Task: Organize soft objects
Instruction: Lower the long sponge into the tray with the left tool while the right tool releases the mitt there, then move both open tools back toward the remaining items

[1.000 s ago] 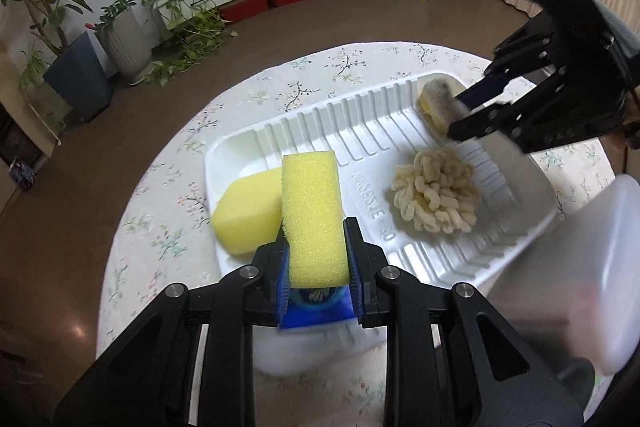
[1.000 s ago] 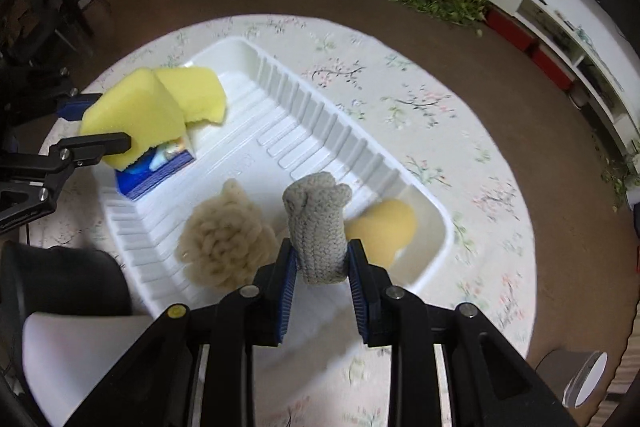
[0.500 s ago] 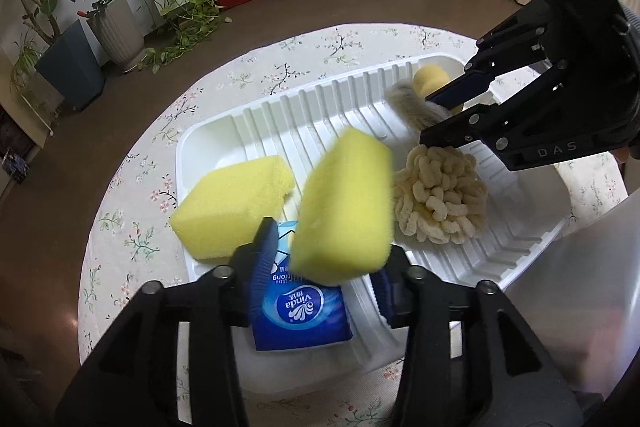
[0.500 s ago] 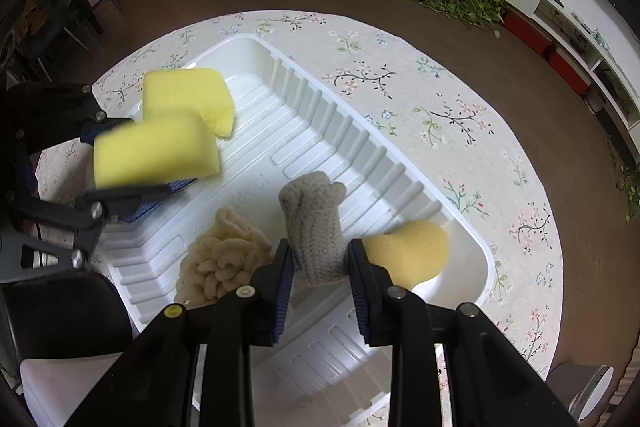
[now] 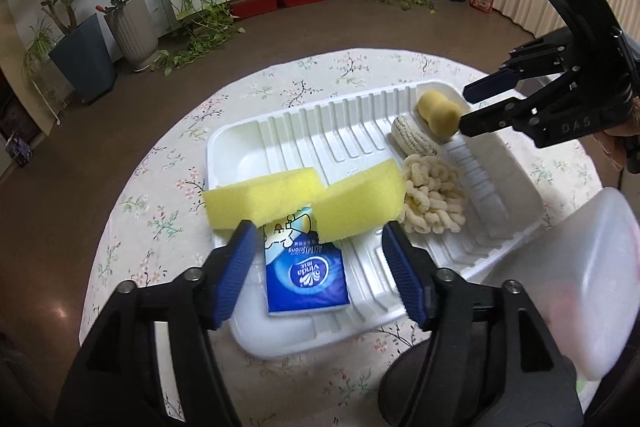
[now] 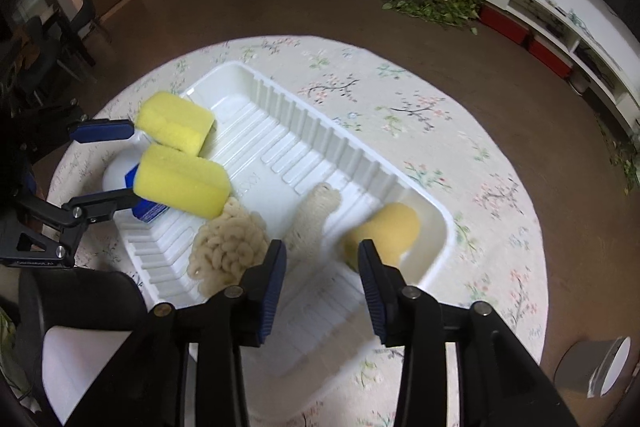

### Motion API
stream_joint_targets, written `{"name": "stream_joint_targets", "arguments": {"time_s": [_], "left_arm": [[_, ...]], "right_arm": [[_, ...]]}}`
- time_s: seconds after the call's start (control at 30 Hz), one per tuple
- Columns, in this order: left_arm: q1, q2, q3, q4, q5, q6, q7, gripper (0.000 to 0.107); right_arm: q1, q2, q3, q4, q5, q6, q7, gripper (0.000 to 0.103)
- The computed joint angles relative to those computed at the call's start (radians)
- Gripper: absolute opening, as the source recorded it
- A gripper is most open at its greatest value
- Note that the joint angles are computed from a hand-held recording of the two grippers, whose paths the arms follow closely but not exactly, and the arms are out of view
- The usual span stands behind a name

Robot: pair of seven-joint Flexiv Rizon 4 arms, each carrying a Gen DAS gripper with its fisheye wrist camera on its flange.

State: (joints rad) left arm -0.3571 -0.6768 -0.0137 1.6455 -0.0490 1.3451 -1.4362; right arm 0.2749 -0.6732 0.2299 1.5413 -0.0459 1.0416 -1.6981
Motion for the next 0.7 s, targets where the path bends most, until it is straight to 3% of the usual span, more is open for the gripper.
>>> {"name": "stream_joint_targets", "arguments": {"time_s": [0.27, 0.37, 0.7], "left_arm": [[0.014, 0.077, 0.01, 0.114, -0.017, 0.099, -0.056, 0.072], [-0.016, 0.098, 0.059, 0.143, 0.002, 0.108, -0.096, 0.072], [-0.007, 0.182, 0.057, 0.332, 0.005, 0.231, -0.154, 0.076]], "right_arm": [[-0.045, 0.091, 0.013, 0.102, 0.055, 0.082, 0.023, 0.059], [-0.049, 0.126, 0.0, 0.152, 0.052, 0.105, 0.042, 0.059], [-0.112, 0.241, 0.037, 0.331, 0.128, 0.191, 0.038, 0.062]]}}
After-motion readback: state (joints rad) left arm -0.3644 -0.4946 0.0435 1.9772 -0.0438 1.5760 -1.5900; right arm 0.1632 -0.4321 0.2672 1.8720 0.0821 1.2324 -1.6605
